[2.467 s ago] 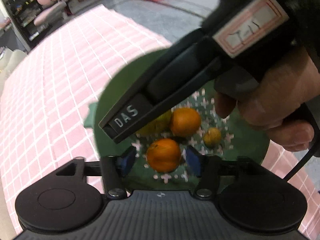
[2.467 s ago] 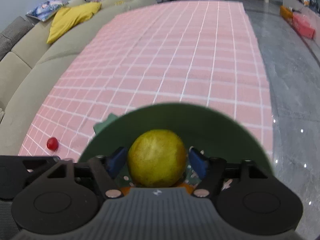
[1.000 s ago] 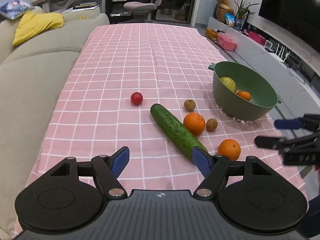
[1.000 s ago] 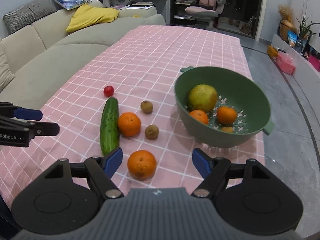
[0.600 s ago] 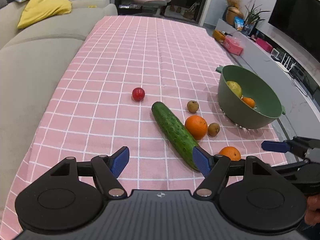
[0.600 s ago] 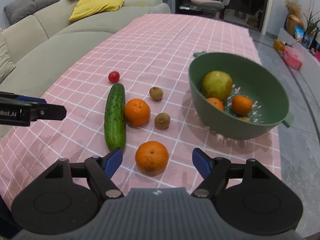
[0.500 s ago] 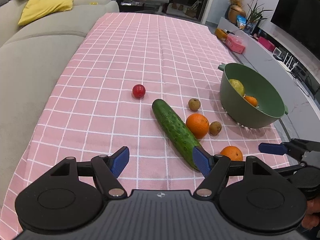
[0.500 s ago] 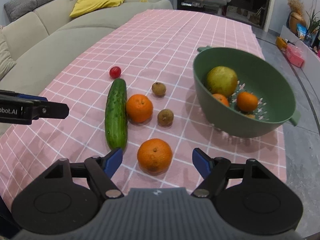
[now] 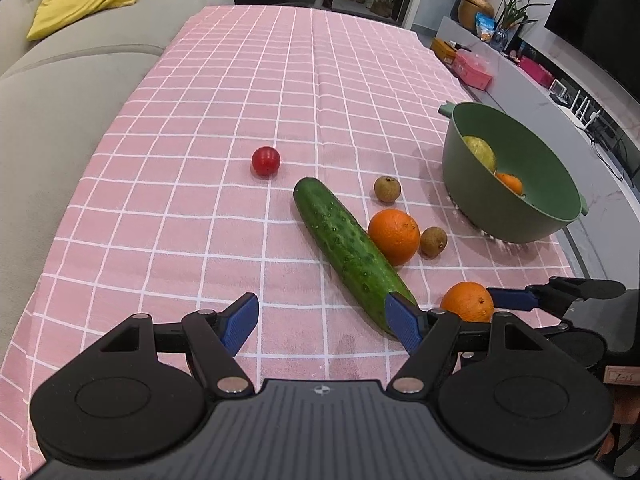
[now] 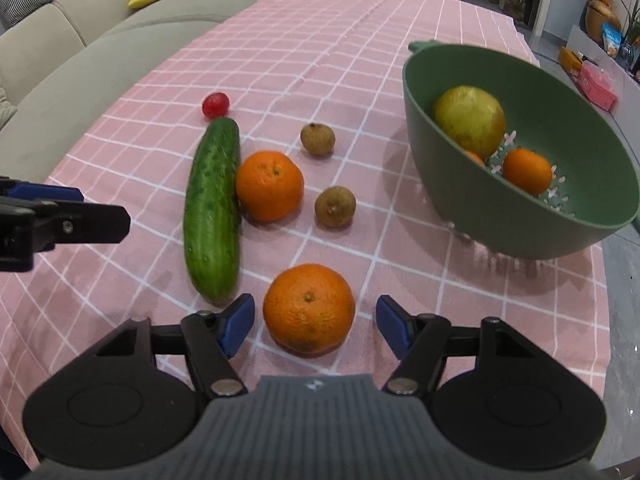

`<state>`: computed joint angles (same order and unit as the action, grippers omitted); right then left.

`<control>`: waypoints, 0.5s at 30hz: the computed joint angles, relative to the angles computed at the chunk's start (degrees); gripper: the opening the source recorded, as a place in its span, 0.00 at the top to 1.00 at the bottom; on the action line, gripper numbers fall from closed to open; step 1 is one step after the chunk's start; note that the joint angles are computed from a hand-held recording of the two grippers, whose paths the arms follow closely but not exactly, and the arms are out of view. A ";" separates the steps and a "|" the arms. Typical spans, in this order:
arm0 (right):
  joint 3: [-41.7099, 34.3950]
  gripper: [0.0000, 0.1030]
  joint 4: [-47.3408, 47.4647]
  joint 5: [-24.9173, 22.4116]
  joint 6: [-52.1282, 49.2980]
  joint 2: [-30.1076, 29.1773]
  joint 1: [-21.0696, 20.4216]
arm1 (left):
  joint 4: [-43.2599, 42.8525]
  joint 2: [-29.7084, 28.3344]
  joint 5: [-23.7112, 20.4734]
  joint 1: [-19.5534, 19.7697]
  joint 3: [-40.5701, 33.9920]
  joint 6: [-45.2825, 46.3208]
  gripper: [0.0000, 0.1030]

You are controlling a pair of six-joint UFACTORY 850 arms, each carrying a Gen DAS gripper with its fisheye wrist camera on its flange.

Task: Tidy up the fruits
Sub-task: 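Grasp another orange beside the cucumber with the right gripper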

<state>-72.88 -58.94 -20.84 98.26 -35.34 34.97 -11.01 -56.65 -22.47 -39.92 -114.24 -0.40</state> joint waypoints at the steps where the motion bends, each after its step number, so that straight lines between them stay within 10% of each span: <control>1: -0.12 0.43 0.63 0.07 -0.71 -0.23 -0.03 | 0.23 -0.21 -0.25 -0.01 -0.30 -0.20 0.18; 15: 0.13 0.57 -2.05 1.01 0.39 -0.09 -0.18 | 0.87 -0.78 -0.88 0.00 -1.08 -1.06 0.18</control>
<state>-72.75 -60.99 -19.83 98.65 -35.43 34.79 -10.14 -57.43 -23.35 -39.91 -115.32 -1.46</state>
